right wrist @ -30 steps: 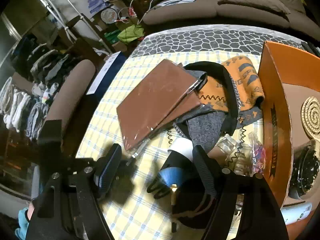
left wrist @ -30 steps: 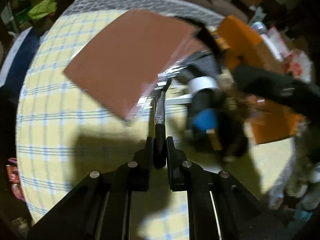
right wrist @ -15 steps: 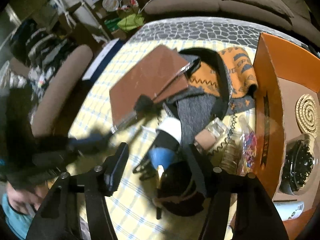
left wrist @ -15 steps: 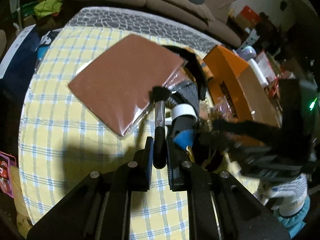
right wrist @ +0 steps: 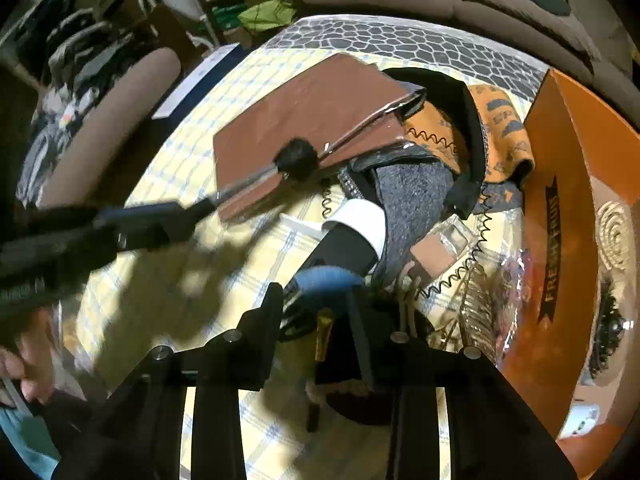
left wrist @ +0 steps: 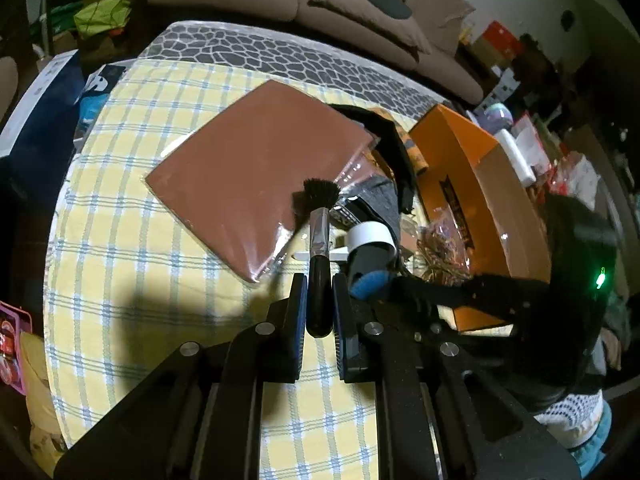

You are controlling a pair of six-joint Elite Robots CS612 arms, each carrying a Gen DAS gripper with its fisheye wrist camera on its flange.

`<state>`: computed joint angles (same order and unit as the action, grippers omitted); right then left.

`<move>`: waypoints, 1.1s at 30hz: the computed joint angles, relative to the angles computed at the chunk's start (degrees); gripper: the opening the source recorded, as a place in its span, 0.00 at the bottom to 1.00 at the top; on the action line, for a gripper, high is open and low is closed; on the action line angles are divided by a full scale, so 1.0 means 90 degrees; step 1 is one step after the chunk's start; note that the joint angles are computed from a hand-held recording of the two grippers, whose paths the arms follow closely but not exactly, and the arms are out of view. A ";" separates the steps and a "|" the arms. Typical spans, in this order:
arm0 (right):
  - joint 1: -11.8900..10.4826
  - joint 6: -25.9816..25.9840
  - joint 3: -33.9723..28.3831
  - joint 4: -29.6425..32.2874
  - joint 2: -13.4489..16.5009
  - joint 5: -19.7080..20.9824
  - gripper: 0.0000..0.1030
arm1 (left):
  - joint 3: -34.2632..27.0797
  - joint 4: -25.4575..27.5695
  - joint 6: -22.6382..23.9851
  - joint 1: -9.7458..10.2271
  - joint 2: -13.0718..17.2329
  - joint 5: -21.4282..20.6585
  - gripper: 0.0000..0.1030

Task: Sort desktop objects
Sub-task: 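Grasp the black-bristled brush with the left tool while the right tool grasps the blue brush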

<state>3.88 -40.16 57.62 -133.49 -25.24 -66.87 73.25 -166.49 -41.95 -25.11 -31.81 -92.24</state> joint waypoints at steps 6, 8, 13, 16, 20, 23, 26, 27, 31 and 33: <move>0.0073 -0.0244 -0.0096 0.0335 0.0099 -0.0361 0.34 | 0.0056 -0.0099 -0.0047 0.0028 -0.0027 0.0048 0.11; 0.0097 -0.0339 -0.0095 0.0378 0.0108 -0.0460 0.34 | 0.0061 -0.0089 -0.0021 0.0026 -0.0036 0.0070 0.11; 0.0105 -0.0506 -0.0156 0.0495 0.0159 -0.0528 0.34 | 0.0048 0.0026 0.0048 -0.0005 -0.0052 0.0230 0.11; 0.0100 -0.0563 -0.0178 0.0487 0.0187 -0.0461 0.29 | 0.0037 0.0081 0.0081 -0.0018 -0.0057 0.0291 0.11; 0.0080 -0.0544 -0.0218 0.0523 0.0201 -0.0296 0.16 | 0.0032 0.0093 0.0083 -0.0019 -0.0056 0.0303 0.11; 0.0059 -0.0587 -0.0150 0.0420 0.0151 -0.0134 0.10 | 0.0036 0.0063 0.0066 -0.0018 -0.0051 0.0303 0.11; -0.0009 -0.0475 -0.0126 0.0406 0.0091 0.0242 0.08 | 0.0044 0.0017 0.0032 -0.0013 -0.0055 0.0298 0.11; -0.0032 -0.0440 -0.0121 0.0434 0.0078 0.0375 0.08 | 0.0043 0.0004 0.0026 -0.0010 -0.0055 0.0293 0.11; -0.0147 -0.0255 -0.0144 0.0526 0.0033 0.0972 0.07 | 0.0024 -0.0100 -0.0050 -0.0001 -0.0054 0.0267 0.11; -0.0188 -0.0193 -0.0140 0.0505 0.0007 0.1128 0.07 | -0.0004 -0.0138 -0.0078 -0.0003 -0.0046 0.0247 0.11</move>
<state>2.19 -41.90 56.37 -128.95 -25.18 -56.71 73.21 -167.73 -42.65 -25.14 -32.22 -90.02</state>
